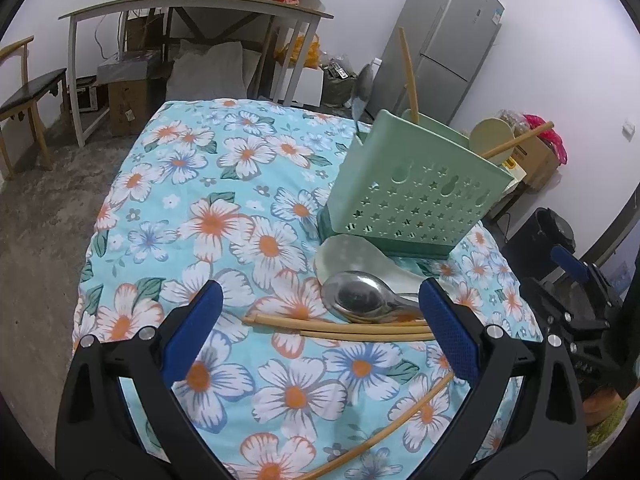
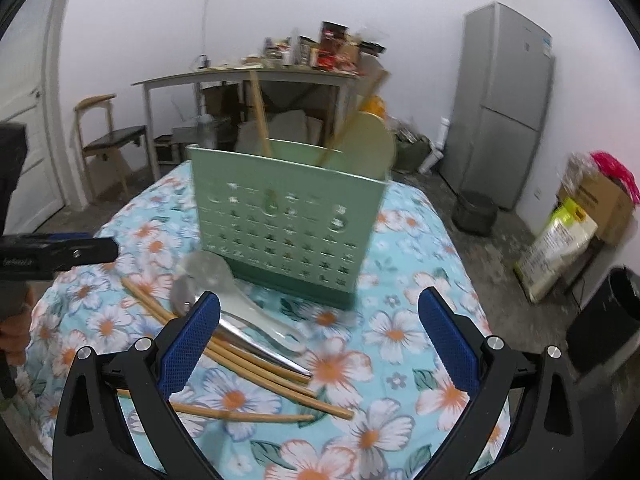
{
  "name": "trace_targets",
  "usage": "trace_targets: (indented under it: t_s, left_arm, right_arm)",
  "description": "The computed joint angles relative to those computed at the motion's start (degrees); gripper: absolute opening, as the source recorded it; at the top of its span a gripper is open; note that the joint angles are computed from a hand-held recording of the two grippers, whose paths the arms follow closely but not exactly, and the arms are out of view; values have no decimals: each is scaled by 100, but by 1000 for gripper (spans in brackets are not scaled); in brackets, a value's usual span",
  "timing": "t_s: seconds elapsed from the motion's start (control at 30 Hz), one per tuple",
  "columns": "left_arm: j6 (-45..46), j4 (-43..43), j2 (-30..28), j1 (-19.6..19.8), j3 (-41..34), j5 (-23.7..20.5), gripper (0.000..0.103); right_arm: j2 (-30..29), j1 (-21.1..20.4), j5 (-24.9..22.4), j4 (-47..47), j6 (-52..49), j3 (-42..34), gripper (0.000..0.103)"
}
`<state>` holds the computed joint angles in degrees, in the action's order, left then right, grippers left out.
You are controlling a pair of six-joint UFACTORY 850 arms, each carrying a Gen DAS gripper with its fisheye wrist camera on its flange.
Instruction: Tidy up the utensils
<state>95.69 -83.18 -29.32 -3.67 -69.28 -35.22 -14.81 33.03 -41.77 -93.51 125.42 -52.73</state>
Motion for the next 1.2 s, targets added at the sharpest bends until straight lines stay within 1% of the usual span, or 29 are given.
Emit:
trace_targets:
  t_s: [0.17,0.33,0.47,0.57,0.67,0.73,0.87,0.93,1.0,1.03,1.13,1.17,1.2]
  left_arm:
    - [53,-142,-27,57,-40,94,95]
    - [98,-230,-71,97,-98,179,95]
    - [-36,-172,-132,112,-184,290,95]
    - [-66,-218,-163,136,-215,334,95]
    - [-113,-263,-197,167,-258,373,95]
    - [-123,-304,-222,188,-285,372,94]
    - [-123,-372,-271,223,-331,364,94]
    - [-126,-376,-288,235,-344,358,94]
    - [-107,-410,-307,247,-359,345,94]
    - [-122,-398,-318,253,-371,331,94]
    - [-132,-385,-348,271,-403,285,94]
    - [-127,-388,-351,268,-405,286,94]
    - [-125,-378,-368,274,-422,261,94]
  right_arm:
    - [-107,8,167,-158,106,-154,97]
    - [-192,62,88,-391,408,-258,97]
    - [-246,48,298,-720,738,-307,97]
    - [-362,45,487,-689,608,-441,97]
    - [-467,47,622,-880,699,-541,96]
    - [-539,46,719,-997,736,-614,91]
    - [-797,-6,1095,-1003,464,-898,75]
    - [-956,-44,1319,-882,256,-1064,70]
    - [-1089,-57,1456,-606,-92,-1210,59]
    - [-1135,-80,1551,-486,-227,-1264,58]
    - [-1086,-277,2097,-738,88,-1209,51]
    - [-1064,-440,2492,-927,330,-1199,48]
    - [-1093,-534,2722,-964,388,-1237,46]
